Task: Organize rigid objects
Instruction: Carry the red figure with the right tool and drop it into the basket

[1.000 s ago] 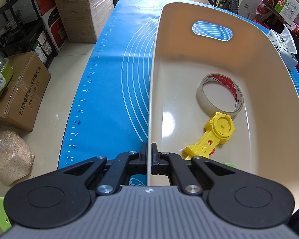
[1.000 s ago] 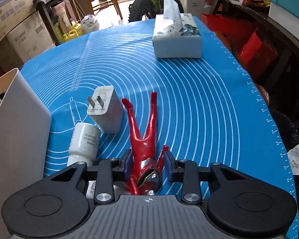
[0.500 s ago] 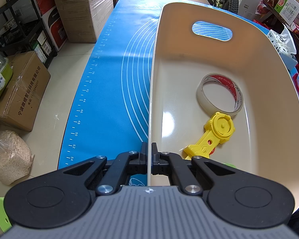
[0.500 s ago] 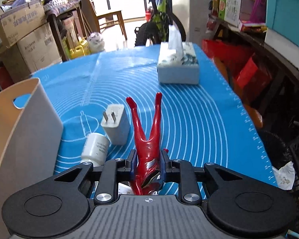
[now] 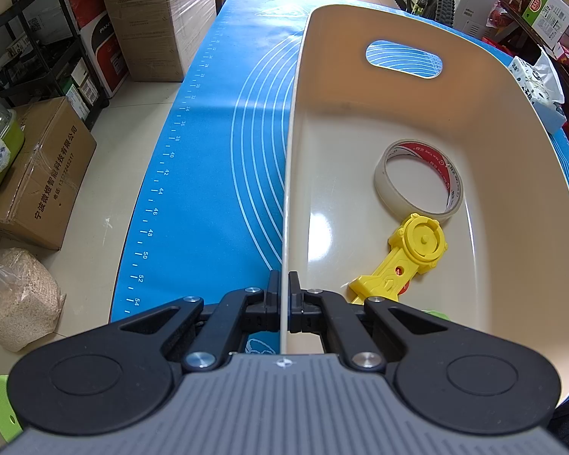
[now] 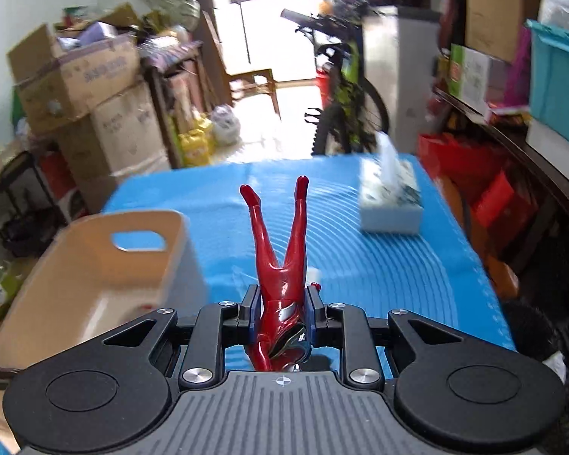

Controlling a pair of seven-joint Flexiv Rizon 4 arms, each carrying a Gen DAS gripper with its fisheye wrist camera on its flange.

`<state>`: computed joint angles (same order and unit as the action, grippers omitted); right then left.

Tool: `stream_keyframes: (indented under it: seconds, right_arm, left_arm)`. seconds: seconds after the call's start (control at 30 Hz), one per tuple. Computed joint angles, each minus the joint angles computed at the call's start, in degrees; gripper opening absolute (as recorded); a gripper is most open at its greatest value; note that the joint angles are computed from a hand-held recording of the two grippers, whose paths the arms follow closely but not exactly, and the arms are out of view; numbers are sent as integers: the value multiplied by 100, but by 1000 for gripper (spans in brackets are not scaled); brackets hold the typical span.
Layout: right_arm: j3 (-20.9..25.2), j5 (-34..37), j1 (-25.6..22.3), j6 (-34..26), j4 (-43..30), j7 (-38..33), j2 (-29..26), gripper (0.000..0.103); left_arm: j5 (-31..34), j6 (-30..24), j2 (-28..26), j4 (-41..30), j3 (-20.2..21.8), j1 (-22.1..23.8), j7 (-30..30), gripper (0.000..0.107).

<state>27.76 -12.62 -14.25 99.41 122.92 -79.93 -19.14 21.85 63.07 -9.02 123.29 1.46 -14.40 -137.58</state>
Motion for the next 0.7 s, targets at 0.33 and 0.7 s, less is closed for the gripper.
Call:
stream_keyframes:
  seconds: [0.33, 0.7]
  right_arm:
    - [1032, -566, -324, 91, -79, 49, -240, 33]
    - [1578, -509, -264, -981, -238, -435, -600, 33]
  left_arm:
    - [-1, 0, 0, 0, -3, 2, -1, 3]
    - [3, -6, -2, -4, -3, 1, -3, 3]
